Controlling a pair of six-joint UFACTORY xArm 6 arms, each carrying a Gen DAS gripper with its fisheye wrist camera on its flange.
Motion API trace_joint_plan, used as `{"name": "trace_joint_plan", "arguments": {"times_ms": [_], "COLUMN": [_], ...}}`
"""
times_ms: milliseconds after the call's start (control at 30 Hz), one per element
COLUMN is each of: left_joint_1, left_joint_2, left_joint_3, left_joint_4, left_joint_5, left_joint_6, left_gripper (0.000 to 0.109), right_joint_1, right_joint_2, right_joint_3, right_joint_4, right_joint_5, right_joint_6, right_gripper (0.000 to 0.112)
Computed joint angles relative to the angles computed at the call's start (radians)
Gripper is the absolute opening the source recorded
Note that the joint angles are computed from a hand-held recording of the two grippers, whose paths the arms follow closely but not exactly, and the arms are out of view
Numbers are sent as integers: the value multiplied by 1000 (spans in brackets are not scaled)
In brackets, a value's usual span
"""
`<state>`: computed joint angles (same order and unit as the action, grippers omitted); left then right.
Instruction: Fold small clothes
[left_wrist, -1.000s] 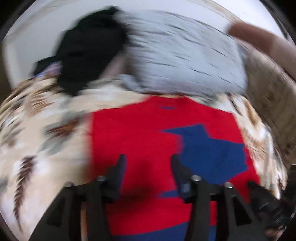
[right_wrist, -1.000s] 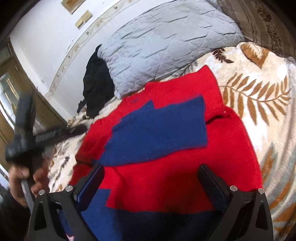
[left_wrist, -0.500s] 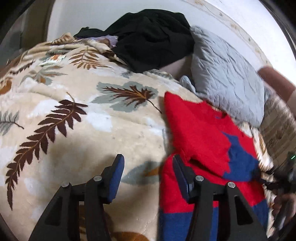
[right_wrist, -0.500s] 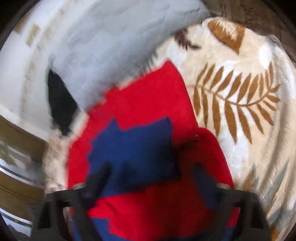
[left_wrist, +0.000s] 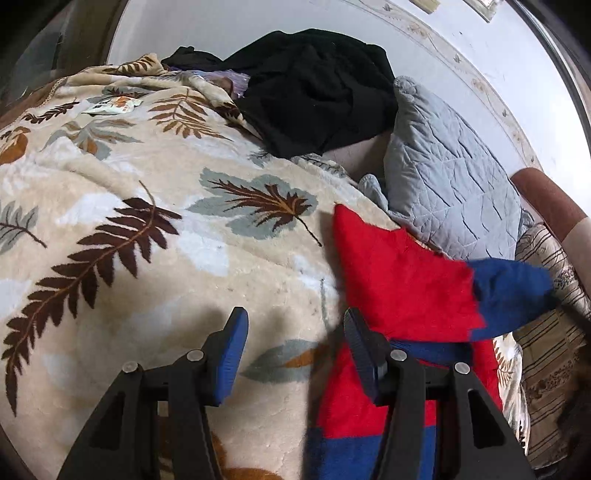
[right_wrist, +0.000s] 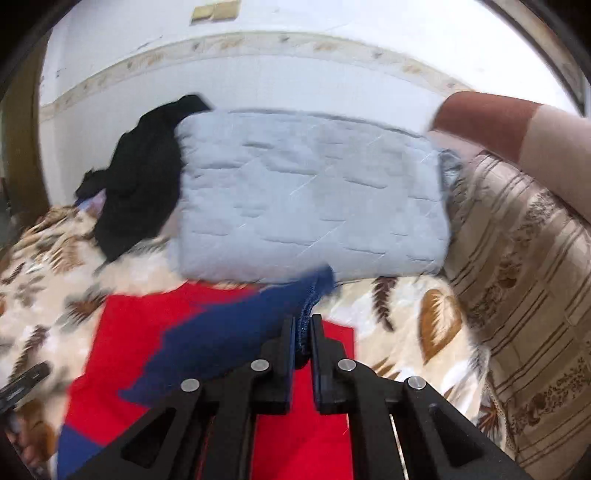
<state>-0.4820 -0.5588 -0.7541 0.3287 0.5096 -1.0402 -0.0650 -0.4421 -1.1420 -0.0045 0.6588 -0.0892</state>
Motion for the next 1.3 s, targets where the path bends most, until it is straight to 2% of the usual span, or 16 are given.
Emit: {"name": "trace_joint_plan", "arguments": {"times_ms": [167, 233, 300, 333, 433, 567, 667, 733, 800, 867, 967, 1000, 1067, 1133, 1233, 1300], "left_joint_1": [-17, -16, -18, -23, -34, -55, -73, -92, -106, -108, -76, -68, -81, -75, -77, -92], "left_joint_2": [30, 39, 48, 52, 56, 67, 93, 157, 245, 351, 457, 452, 453, 398, 276, 169], "left_joint_3": [-19, -23, -29, -33, -37, -59, -98, -165, -249, -342, -411, -405, -450, -425, -334, -251], "left_joint_4": [31, 41, 61, 75, 127, 125, 46, -13, -60, -73, -59, -21, 58, 42, 89, 83], "left_joint_5": [29, 24, 29, 40, 52, 82, 44, -2, 2, 35, 133, 126, 227, 235, 270, 266], "left_joint_6": [0, -7, -19, -25, -66, -43, 42, 129, 207, 259, 210, 185, 144, 119, 48, 22], "left_gripper": [55, 55, 55, 55, 55, 55, 55, 55, 55, 55, 50, 48, 48, 48, 48, 49], "right_joint_1": [-120, -180, -212, -217, -219, -242, -215, -224, -235, -253, -259, -236, -235, -276, -310, -374], "right_joint_2": [191, 175, 153, 133, 85, 152, 223, 279, 256, 256, 304, 329, 398, 368, 244, 157], "right_joint_3": [12, 61, 68, 77, 80, -10, -19, -23, -10, -33, -93, -110, -110, -102, -30, 26], "right_joint_4": [239, 413, 518, 531, 601, 871, 861, 820, 887, 984, 1026, 996, 937, 1006, 996, 981], "right_joint_5": [225, 207, 202, 178, 180, 354, 318, 344, 349, 402, 447, 417, 352, 379, 416, 498], "right_joint_6": [-79, -132, -169, -169, -211, -375, -368, -285, -332, -394, -444, -427, -369, -334, -417, -439], "right_gripper": [16, 29, 90, 96, 96, 96, 96, 95, 95, 95, 95, 95, 94, 93, 94, 94]}}
